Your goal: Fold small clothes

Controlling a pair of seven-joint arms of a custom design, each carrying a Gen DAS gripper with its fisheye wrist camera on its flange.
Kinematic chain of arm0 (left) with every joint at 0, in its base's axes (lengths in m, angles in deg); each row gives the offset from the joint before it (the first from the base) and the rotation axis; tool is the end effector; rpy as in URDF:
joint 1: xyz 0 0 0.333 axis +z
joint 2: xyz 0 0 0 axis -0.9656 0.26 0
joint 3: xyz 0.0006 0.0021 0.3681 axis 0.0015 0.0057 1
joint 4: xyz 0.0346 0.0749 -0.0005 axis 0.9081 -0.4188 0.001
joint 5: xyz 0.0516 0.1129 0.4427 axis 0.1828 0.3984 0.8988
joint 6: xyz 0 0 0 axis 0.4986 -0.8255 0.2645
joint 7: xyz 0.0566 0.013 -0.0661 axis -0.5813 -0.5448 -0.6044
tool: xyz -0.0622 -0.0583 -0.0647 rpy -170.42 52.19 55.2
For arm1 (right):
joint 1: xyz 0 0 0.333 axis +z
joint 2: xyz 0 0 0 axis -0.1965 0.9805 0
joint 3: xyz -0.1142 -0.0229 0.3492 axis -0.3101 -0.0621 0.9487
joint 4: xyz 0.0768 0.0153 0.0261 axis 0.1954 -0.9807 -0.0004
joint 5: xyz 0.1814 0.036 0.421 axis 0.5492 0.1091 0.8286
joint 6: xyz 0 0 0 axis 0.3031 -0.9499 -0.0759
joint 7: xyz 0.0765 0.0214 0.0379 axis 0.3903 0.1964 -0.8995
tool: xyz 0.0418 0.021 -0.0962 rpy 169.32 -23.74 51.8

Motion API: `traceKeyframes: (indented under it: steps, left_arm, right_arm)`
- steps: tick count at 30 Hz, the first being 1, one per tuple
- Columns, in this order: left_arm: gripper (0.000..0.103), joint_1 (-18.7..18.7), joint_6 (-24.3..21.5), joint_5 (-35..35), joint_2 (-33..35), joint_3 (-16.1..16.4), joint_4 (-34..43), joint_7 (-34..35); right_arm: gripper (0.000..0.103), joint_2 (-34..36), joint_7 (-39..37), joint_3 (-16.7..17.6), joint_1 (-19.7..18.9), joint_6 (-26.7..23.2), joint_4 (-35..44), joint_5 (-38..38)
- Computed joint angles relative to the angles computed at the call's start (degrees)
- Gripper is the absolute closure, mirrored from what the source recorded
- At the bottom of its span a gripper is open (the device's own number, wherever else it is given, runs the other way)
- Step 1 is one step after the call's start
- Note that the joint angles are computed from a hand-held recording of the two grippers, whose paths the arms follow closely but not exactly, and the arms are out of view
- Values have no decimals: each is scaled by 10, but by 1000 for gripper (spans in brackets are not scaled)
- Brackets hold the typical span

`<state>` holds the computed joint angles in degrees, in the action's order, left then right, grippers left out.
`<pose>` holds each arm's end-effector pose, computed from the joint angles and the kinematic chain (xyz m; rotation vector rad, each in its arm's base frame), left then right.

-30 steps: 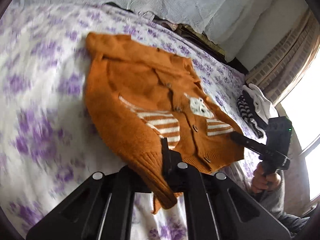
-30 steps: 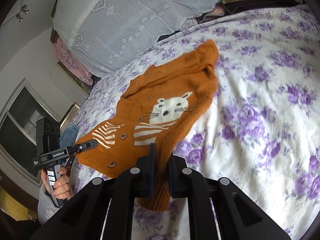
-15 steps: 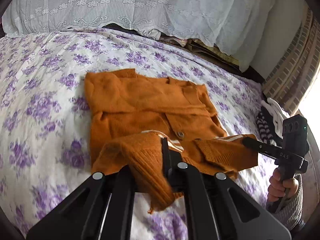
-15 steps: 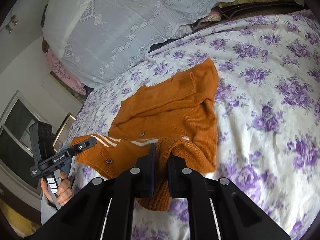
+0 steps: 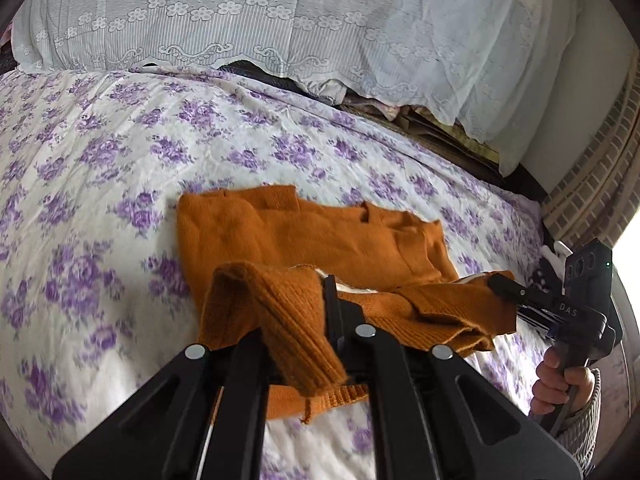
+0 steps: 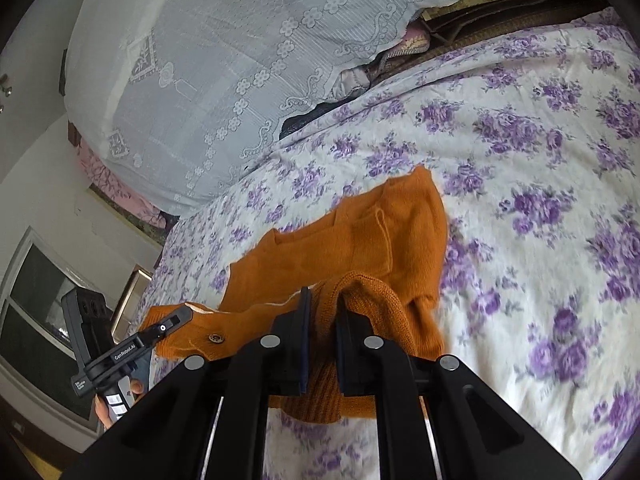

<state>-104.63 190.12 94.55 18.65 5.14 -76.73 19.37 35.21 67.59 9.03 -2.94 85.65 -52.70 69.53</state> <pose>0.6023 -0.4503 0.4441 -2.0544 1.5636 -1.0826 0.7032 0.1995 0.4230 -1.6503 1.3219 0.1763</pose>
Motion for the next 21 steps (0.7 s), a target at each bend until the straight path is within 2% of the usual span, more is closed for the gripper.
traceKeyframes:
  steps: [8,16,21]
  left_arm:
    - [98,14,20,-31,24,13,24,19]
    - [97,12,30,-95,68,32,60,66]
    - [92,20,33,-157,91,31,67,108]
  right_arm:
    - [92,61,52,12,1,14,76,-32]
    - [92,128,119,36,-10,34,148,-88]
    - [87,162,143,53,-24,33,176,-128]
